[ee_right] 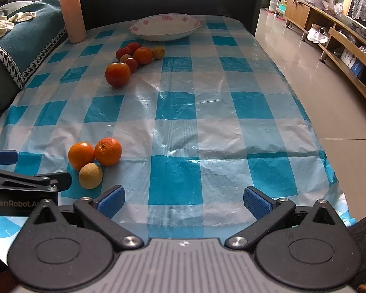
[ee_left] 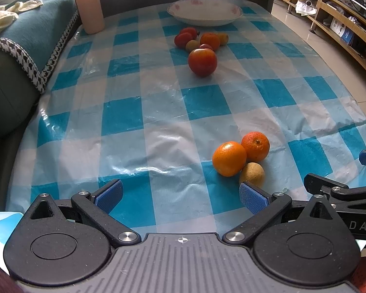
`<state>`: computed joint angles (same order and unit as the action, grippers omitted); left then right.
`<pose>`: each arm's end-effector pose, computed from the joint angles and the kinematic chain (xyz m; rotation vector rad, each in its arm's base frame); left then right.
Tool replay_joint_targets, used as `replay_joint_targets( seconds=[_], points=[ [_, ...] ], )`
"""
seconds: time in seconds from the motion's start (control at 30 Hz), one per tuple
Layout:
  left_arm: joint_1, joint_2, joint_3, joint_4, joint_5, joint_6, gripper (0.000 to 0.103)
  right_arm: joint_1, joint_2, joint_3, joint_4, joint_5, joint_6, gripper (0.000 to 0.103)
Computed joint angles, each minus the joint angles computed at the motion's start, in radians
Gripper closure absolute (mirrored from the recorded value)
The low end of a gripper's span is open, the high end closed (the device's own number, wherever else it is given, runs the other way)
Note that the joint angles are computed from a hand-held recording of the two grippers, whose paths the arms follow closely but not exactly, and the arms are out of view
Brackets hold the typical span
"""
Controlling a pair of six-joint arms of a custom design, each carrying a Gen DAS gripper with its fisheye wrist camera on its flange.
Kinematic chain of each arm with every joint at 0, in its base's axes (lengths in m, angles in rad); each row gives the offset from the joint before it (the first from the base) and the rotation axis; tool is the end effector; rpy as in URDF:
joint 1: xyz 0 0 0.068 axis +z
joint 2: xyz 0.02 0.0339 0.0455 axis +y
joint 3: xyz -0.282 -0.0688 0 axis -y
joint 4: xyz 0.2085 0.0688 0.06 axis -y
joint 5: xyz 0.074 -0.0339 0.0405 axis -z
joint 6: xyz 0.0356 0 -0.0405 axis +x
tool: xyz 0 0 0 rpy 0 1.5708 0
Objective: Organize fruits
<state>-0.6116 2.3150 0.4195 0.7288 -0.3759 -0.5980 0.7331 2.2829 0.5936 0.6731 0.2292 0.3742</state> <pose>0.2069 -0.1291 0.0057 -0.0836 2.5992 0.1039 0.2257 0.1923 0.0205 -0.3730 2.5241 0.1320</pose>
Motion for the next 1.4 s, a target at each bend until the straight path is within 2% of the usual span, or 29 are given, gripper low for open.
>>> replay_joint_targets(
  seconds=[1.4],
  points=[
    [0.013, -0.005, 0.013, -0.031, 0.018, 0.006, 0.001, 0.002, 0.011, 0.010, -0.015, 0.001, 0.009, 0.000]
  ],
)
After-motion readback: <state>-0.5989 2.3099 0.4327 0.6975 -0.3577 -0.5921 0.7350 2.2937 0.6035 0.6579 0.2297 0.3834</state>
